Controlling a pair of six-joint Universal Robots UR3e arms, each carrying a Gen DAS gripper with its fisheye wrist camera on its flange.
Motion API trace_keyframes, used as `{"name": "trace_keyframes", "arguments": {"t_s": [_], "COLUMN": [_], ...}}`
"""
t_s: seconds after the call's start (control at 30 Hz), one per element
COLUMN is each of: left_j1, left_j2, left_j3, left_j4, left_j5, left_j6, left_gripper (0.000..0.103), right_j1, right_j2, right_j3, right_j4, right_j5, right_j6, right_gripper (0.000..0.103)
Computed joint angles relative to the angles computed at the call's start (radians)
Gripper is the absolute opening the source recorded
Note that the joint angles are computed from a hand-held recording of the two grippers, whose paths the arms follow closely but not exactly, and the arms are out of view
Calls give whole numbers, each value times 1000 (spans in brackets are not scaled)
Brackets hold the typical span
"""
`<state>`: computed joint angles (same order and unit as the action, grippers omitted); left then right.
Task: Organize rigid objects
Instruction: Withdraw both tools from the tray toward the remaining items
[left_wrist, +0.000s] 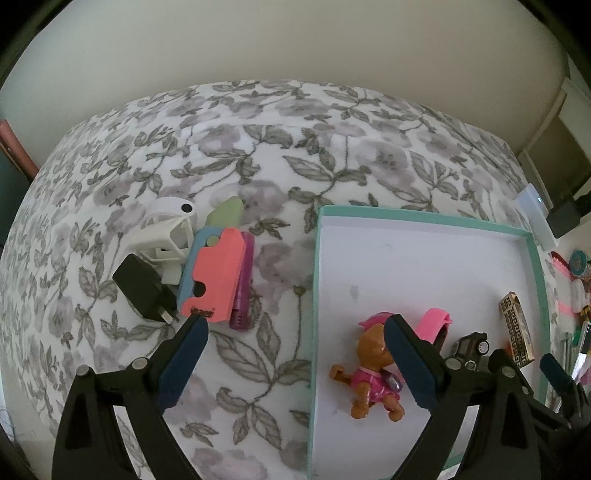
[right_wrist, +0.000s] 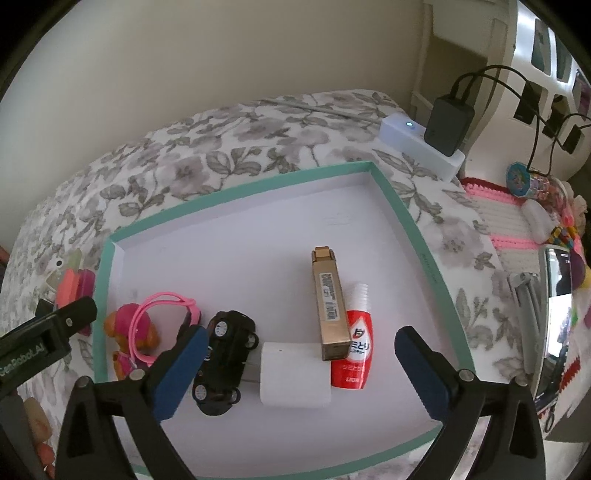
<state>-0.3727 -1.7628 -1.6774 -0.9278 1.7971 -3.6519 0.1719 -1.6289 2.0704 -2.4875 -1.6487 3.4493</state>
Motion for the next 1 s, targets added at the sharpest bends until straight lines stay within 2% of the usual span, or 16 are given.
{"name": "trace_keyframes", "arguments": {"t_s": [0.53,0.83,1.0], "left_j1": [80,202,314], "left_j2": [89,219,294], "left_j3": [-63,-143,-188], "left_j4": [70,126,108], "left_j5": [-18,-11,-62], "left_j6": [72,140,169], "left_gripper": [97,97,97], "right_j1": [29,113,152], "right_j2": [-16,19,54], "right_j3": [-34,-135,-184], "right_j4": [7,12,26], "right_j5": [-2,-24,-35], "right_j6": [17,28,35], "right_gripper": [103,103,103]}}
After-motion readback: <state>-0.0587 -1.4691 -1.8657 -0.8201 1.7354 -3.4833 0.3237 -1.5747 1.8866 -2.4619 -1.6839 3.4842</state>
